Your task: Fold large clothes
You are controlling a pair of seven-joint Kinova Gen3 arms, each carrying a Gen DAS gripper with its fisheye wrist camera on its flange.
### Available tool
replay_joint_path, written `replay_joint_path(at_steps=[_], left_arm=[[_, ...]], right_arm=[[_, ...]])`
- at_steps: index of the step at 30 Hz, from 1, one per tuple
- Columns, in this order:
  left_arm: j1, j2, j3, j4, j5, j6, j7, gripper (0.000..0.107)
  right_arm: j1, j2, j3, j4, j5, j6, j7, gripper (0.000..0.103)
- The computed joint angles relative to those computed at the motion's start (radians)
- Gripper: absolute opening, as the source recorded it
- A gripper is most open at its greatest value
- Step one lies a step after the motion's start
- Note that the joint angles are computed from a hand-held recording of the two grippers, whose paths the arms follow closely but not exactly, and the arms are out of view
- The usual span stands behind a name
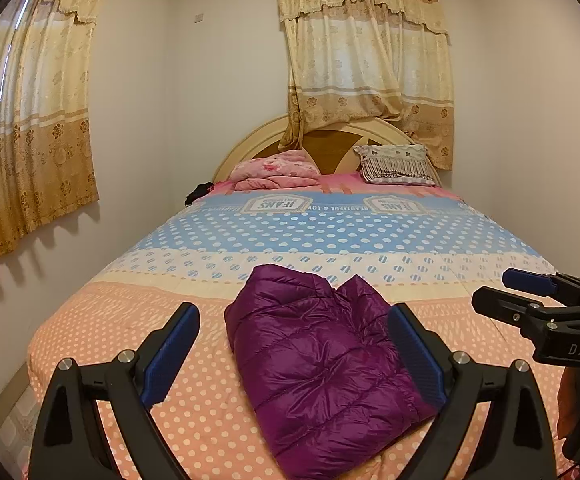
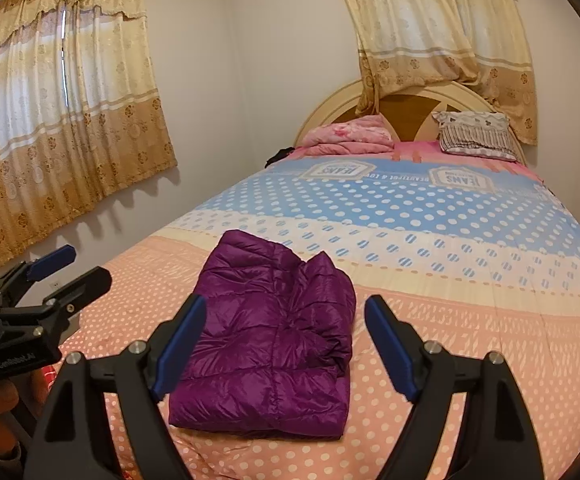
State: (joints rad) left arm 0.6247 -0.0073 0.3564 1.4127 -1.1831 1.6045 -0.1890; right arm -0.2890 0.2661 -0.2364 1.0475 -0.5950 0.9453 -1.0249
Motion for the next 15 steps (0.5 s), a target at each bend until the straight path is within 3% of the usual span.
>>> replay_joint_path(at_steps=[15], left_arm=[[-0.002,-0.006,0.003,0.006,0.002,-0.006,0.006,0.095]], right_arm=[[-0.001,-0.01,0.0,0.015,-0.009,0.008,0.015,0.085]])
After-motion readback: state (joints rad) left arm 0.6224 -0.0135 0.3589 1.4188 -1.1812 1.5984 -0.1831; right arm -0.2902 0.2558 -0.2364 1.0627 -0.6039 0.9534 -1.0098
